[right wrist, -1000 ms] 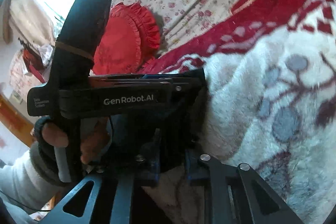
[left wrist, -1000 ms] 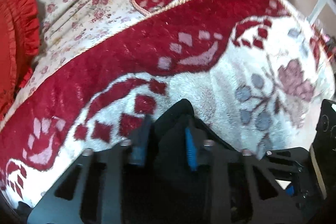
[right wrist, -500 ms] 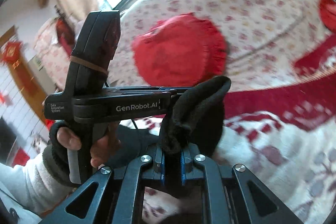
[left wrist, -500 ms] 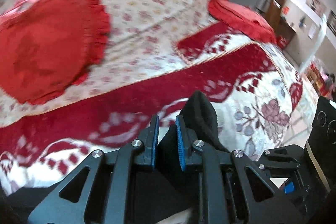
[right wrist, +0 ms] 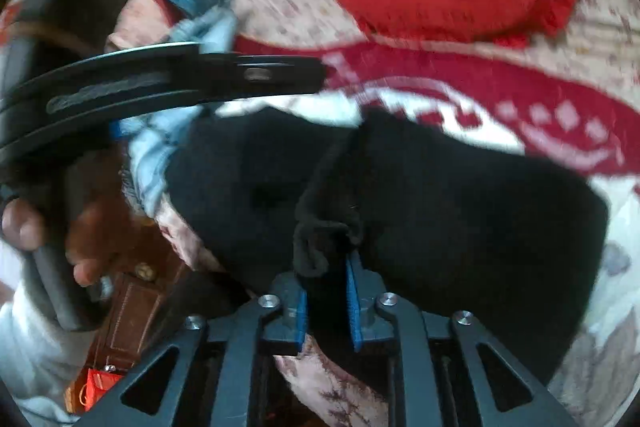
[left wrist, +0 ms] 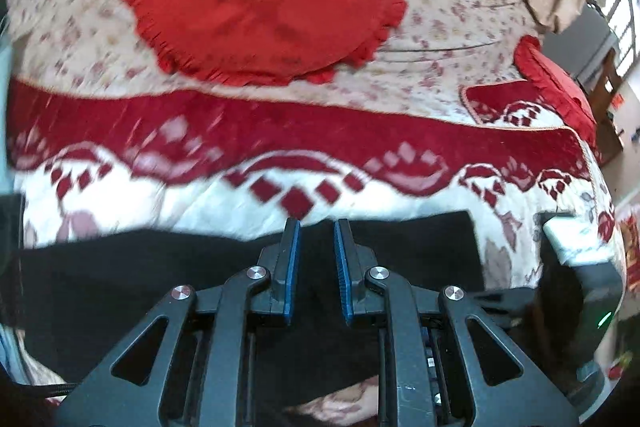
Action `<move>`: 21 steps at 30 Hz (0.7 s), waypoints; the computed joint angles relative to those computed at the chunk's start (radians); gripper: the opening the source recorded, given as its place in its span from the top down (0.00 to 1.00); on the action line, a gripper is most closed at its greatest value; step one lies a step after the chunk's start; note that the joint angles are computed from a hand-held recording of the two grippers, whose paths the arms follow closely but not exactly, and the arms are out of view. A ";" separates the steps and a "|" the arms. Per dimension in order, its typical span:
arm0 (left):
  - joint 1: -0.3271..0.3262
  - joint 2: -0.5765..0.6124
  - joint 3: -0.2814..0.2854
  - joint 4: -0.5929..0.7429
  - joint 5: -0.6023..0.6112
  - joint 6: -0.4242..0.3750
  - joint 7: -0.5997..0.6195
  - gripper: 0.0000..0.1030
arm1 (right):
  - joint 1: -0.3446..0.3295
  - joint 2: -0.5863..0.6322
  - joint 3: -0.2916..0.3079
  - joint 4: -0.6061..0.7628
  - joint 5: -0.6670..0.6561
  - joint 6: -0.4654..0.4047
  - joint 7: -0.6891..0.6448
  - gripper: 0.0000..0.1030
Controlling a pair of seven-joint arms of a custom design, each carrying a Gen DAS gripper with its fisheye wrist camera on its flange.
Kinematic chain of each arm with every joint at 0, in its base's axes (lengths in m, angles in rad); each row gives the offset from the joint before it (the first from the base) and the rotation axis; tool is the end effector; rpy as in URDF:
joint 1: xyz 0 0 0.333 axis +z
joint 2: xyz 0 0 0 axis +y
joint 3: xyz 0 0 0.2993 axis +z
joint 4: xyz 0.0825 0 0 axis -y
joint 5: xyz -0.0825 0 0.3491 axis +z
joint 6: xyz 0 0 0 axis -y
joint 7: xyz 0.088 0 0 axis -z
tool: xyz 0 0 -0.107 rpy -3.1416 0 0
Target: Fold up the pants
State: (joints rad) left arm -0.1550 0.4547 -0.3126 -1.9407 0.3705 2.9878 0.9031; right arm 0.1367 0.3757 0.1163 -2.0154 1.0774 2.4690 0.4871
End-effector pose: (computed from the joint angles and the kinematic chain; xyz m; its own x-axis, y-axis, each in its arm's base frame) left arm 0.5622 -0.2907 0.3381 -0.1466 -0.9551 0.2574 -0.8513 -0.0107 -0.5246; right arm 0.5630 0.1410 0.2828 0.5016 -0.7097 -0.4947 -0.8485 -0.2918 -0.4415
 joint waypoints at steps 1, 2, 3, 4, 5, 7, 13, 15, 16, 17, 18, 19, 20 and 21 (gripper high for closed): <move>0.003 -0.007 0.000 -0.016 -0.002 0.010 -0.006 0.86 | -0.015 -0.013 0.005 -0.011 0.029 -0.017 -0.026 0.78; 0.013 -0.013 -0.006 -0.034 -0.008 0.020 -0.006 0.86 | -0.039 -0.034 0.007 -0.022 0.063 -0.061 -0.053 0.71; 0.025 -0.022 -0.016 -0.057 -0.017 0.034 -0.009 0.86 | -0.056 -0.053 0.000 -0.031 0.087 -0.100 -0.065 0.68; 0.034 -0.022 -0.025 -0.064 -0.025 0.038 -0.010 0.86 | -0.064 -0.072 -0.008 -0.043 0.105 -0.120 -0.070 0.65; 0.038 -0.024 -0.032 -0.074 -0.031 0.042 -0.015 0.84 | -0.072 -0.097 -0.019 -0.058 0.124 -0.131 -0.078 0.65; 0.031 -0.021 -0.037 -0.074 -0.033 0.039 -0.023 0.79 | -0.078 -0.139 -0.042 -0.088 0.143 -0.127 -0.101 0.65; 0.010 -0.003 -0.055 -0.075 -0.035 0.033 -0.042 0.64 | -0.047 -0.148 -0.085 -0.115 0.068 0.039 -0.011 0.65; -0.024 -0.003 -0.030 -0.069 -0.023 0.016 -0.070 0.61 | -0.047 -0.128 -0.085 -0.106 0.037 0.060 0.017 0.65; -0.042 -0.006 -0.013 -0.067 -0.011 0.012 -0.086 0.61 | -0.045 -0.112 -0.083 -0.093 0.023 0.070 0.029 0.65; -0.055 -0.010 0.002 -0.069 0.000 0.014 -0.101 0.61 | -0.047 -0.103 -0.078 -0.087 0.021 0.075 0.032 0.65; -0.056 -0.013 0.005 -0.072 0.004 0.018 -0.109 0.61 | -0.050 -0.106 -0.071 -0.088 0.025 0.075 0.024 0.65; -0.045 -0.012 -0.004 -0.072 0.000 0.017 -0.107 0.61 | -0.055 -0.116 -0.064 -0.095 0.031 0.065 -0.002 0.65; -0.034 -0.011 -0.012 -0.072 -0.007 0.015 -0.105 0.61 | -0.060 -0.132 -0.055 -0.105 0.041 0.042 -0.058 0.65; -0.024 -0.010 -0.018 -0.073 -0.015 0.015 -0.107 0.61 | -0.059 -0.150 -0.050 -0.118 0.038 0.023 -0.103 0.65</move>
